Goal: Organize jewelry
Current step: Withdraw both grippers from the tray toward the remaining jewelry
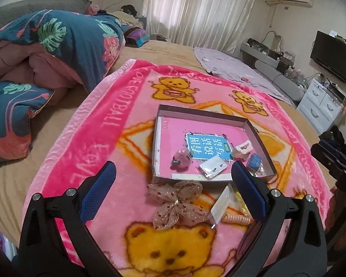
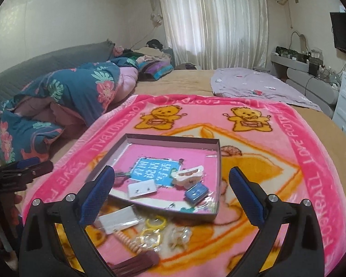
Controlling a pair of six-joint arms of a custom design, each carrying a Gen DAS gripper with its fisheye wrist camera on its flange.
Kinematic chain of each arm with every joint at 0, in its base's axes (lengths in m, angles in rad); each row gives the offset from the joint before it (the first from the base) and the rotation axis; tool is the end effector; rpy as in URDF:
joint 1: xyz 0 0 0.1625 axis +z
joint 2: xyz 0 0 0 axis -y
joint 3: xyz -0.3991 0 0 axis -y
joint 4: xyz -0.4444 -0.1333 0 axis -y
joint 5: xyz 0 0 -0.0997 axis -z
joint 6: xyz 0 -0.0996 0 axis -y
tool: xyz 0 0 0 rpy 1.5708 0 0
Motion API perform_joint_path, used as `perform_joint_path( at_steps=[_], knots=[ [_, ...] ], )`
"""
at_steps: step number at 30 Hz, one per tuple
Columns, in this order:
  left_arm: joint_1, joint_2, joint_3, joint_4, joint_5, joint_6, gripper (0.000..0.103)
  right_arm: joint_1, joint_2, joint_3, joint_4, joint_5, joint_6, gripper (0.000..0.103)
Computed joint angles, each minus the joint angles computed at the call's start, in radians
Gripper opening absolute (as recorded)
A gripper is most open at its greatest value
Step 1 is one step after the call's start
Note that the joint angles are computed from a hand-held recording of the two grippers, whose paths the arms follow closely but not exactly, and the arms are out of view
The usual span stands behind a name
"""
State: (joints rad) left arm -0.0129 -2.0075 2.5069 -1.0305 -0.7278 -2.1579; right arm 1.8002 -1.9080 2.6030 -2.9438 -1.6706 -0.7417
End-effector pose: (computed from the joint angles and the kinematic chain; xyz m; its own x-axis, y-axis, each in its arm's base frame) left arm -0.2174 -0.2049 0.1918 -0.7830 -0.3584 -0.5084 0.2625 0.5505 -0.7925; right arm 0.1995 -0.3119 0.2399 -0.6053 -0.6343 0.4809 -0.7948 0.4475 -0.4101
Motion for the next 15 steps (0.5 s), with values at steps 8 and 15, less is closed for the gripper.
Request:
perform_joint_path(
  at_steps=[8,15],
  knots=[
    [-0.061,-0.021,0.004,0.061,-0.056,-0.039,0.093,0.043,-0.116,0.056,0.070,-0.010,-0.003,0.099],
    [-0.119,-0.035,0.010,0.106,-0.119,-0.058,0.093,0.059,-0.178,0.082,0.127,-0.026,-0.007,0.099]
  ],
)
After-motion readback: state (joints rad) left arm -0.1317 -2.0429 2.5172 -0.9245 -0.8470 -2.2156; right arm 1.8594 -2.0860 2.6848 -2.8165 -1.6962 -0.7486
